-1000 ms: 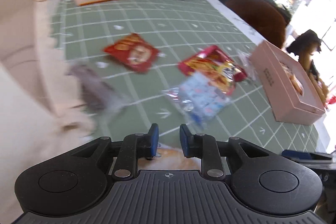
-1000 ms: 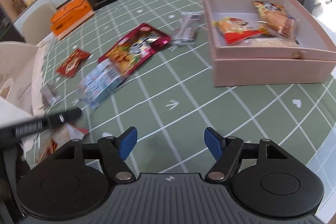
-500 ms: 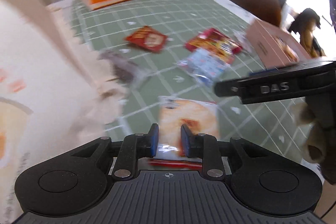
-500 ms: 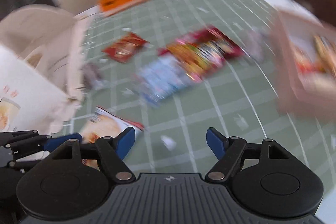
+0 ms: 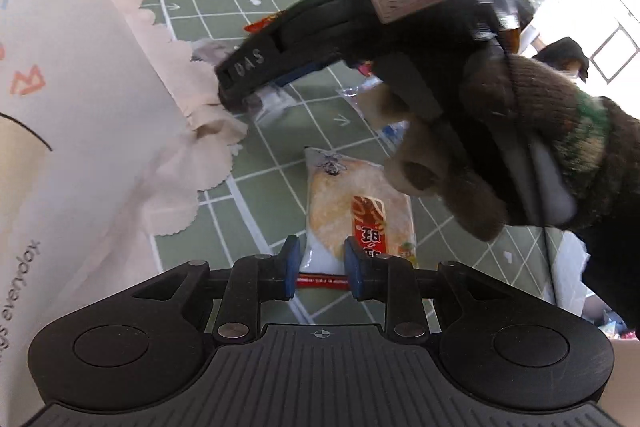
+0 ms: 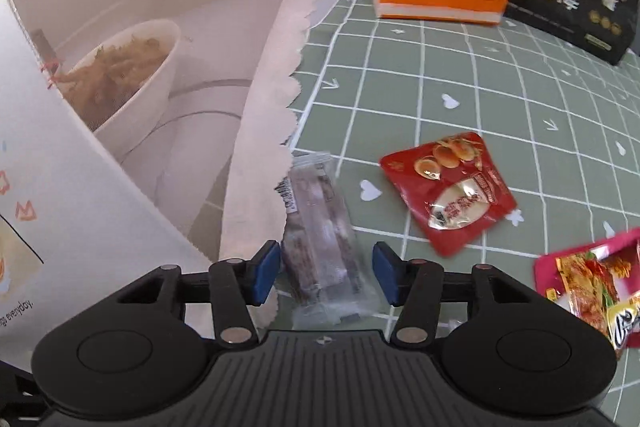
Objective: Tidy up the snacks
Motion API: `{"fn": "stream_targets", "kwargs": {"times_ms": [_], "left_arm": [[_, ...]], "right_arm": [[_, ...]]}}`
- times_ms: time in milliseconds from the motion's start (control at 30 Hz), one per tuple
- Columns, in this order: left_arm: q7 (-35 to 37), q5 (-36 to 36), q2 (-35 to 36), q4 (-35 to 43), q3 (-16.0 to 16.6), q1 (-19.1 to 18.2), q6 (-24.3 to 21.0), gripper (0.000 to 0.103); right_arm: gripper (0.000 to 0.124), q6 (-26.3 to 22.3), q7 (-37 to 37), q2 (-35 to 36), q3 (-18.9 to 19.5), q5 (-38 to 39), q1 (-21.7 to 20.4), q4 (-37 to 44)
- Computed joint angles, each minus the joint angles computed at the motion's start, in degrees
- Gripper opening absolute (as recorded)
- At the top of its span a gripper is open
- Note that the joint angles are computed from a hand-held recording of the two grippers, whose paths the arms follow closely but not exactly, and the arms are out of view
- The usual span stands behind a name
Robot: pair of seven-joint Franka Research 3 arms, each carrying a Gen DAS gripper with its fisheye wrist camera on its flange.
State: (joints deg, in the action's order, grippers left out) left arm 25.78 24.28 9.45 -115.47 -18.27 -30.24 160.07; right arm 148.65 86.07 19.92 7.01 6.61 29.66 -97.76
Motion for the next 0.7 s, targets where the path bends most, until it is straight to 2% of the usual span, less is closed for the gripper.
{"fn": "stream_targets", "kwargs": {"times_ms": [67,167,300,433,500,567,700], "left_arm": [[-0.89,0.44,0.53,0.72,0.18,-0.31,-0.41,0.028],[-1.66,0.91,1.17,1.42,0.28,-0.63,-0.09,0.028],[-6.22,6.60,2.83,3.90,2.13,-2.75,-0.27,0.028],[-10.36,11.44,6.43,9.16,3.31,-4.92,-4.10,0.028],[-9.05,12.74,8.61,12.38,3.18,-5.78,-6.71,0.030],[-5.68,13.49,10.68,15.58,2.76,-6.55,-8.42,0.031],[2.36,12.79,15.99,23.60,2.24,-8.74,-11.60,0.032]], "right_arm": [[0.040,-2.48,0.41,-1.37,-0.30,-0.65,0.09,-0.78],[0.039,-2.29,4.06,-5.30,-1.74,-3.57,0.41,-5.76],[0.037,0.55,9.12,-16.27,-1.74,-1.26,-2.59,-19.02],[0.037,3.78,17.84,-29.53,-0.82,-4.75,-6.67,-34.47],[0.037,3.85,20.24,-35.35,-0.70,-2.55,-9.00,-40.87],[0.024,3.66,23.65,-40.32,0.45,-3.35,-12.14,-46.05],[0.025,3.85,27.31,-47.94,2.82,-6.39,-17.38,-53.58]]}}
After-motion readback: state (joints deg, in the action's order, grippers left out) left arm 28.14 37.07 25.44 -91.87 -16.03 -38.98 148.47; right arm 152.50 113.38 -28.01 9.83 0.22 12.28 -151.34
